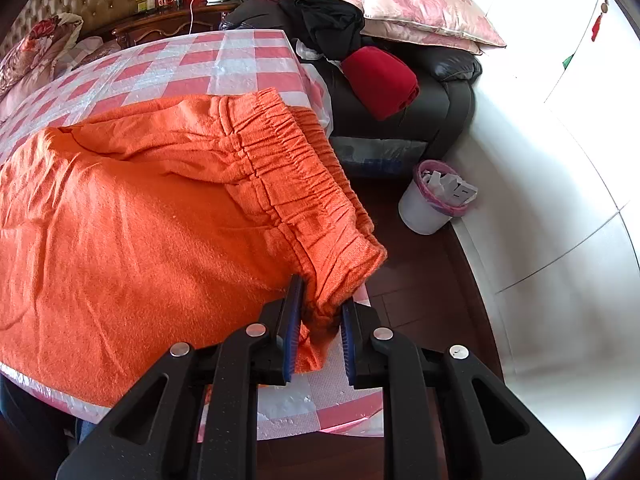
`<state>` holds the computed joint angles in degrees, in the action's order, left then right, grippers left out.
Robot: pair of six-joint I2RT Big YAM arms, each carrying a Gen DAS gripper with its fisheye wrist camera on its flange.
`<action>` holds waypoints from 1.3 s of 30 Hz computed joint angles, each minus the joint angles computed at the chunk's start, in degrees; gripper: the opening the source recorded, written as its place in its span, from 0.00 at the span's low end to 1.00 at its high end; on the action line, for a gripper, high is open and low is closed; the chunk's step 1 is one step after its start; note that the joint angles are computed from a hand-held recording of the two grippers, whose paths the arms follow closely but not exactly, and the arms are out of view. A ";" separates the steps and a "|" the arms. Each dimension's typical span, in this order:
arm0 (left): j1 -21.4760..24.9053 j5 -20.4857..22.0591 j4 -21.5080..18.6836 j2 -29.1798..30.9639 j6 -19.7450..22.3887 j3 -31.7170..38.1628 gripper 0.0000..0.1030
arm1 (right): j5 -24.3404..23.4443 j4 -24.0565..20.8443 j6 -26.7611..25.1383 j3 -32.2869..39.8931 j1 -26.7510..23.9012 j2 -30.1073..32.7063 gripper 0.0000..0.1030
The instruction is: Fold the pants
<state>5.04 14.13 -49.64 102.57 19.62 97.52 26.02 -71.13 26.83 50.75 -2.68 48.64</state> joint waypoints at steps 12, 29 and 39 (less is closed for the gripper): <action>1.64 -0.19 -5.18 5.07 -6.57 8.46 0.06 | 2.27 -2.37 2.12 1.40 1.96 1.87 0.27; 13.38 16.62 4.82 -18.29 -19.72 -23.60 0.18 | 11.48 -2.51 12.29 1.92 7.63 -1.79 0.66; 11.39 12.85 6.66 -18.08 -22.17 -25.43 0.00 | 14.38 -5.07 13.92 4.10 11.39 -1.64 0.72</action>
<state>16.43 26.98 -42.98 84.49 -2.54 72.10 40.41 -76.20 40.75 54.85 8.72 47.00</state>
